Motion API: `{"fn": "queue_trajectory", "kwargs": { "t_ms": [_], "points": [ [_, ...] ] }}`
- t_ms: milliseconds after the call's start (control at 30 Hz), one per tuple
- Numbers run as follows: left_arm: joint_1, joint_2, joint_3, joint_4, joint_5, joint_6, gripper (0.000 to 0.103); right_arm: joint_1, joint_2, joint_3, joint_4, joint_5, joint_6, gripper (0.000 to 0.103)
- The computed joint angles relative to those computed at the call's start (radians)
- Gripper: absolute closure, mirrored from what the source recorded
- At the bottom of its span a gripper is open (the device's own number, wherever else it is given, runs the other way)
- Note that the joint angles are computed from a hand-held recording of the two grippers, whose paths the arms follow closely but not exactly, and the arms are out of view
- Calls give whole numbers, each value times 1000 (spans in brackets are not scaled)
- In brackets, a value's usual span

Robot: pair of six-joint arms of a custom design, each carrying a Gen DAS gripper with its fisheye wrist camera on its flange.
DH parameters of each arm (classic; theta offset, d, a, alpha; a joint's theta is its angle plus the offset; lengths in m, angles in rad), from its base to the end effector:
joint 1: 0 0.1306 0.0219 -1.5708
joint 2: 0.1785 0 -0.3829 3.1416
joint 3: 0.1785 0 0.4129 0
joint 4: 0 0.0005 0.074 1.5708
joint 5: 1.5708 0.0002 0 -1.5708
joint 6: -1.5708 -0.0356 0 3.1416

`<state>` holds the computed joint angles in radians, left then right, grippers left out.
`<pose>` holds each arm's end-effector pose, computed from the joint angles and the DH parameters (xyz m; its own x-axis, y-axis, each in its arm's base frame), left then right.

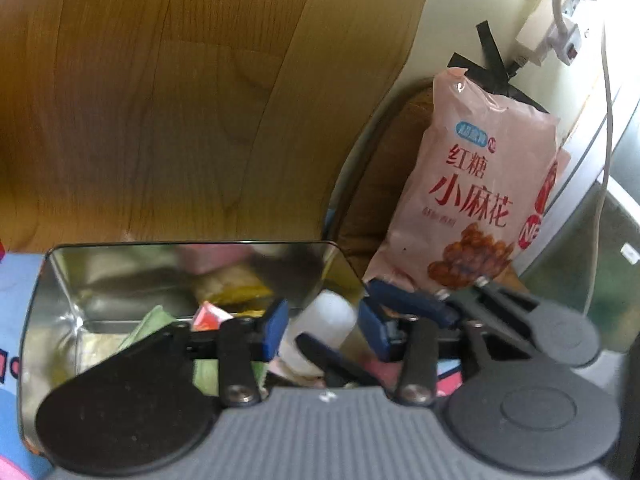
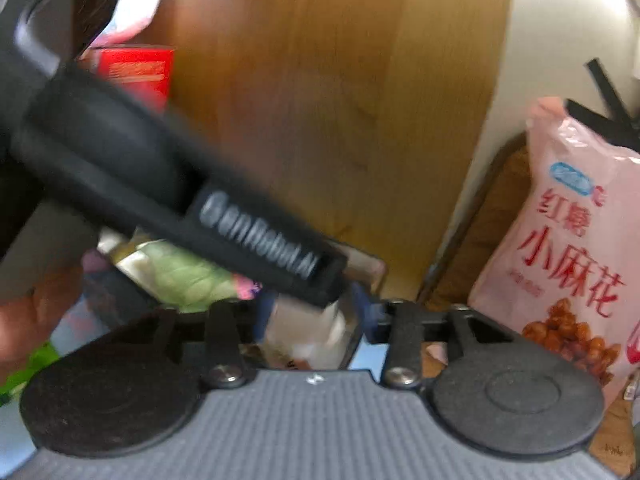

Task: Organize snacks
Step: 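Lower the white cup into the black tin box and release it, then reach the left gripper toward the bright green pack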

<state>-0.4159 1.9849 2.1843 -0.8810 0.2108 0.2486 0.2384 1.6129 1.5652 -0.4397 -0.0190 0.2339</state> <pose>0.6598 -0.3001 0.4613 -0.6924 0.0428 -0.7203 0.3852 0.8660 -0.3189 0.5974 0.1454 0.4330 -0.3842 -0.3318 -0.8616 -0.3510 0.9156 -0.1961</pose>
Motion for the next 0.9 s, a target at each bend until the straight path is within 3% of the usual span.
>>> {"fn": "queue_trajectory", "kwargs": {
  "t_ms": [67, 200, 300, 467, 600, 700, 833, 867, 900],
  "points": [
    [4, -39, -50, 33, -4, -10, 59, -7, -21, -25, 26, -14, -26, 49],
    [40, -181, -229, 140, 77, 0, 55, -22, -107, -116, 67, -58, -95, 49],
    [77, -322, -424, 224, 106, -8, 51, -37, -189, -204, 54, -157, -183, 49],
    [153, -477, -656, 200, 132, -5, 53, -22, -249, -280, -94, -390, -344, 51],
    [197, -539, -773, 178, 153, 22, 58, 28, -242, -290, -155, -523, -390, 63],
    [216, -542, -808, 175, 184, 63, 58, 85, -219, -264, -171, -464, -381, 61],
    [226, -535, -833, 219, 235, 108, 58, 100, -149, -205, -166, -458, -465, 60],
    [226, -531, -835, 236, 241, 122, 61, 106, -138, -199, -156, -439, -478, 60],
    [226, -527, -837, 247, 252, 138, 72, 108, -130, -195, -154, -420, -484, 61]
  ]
}}
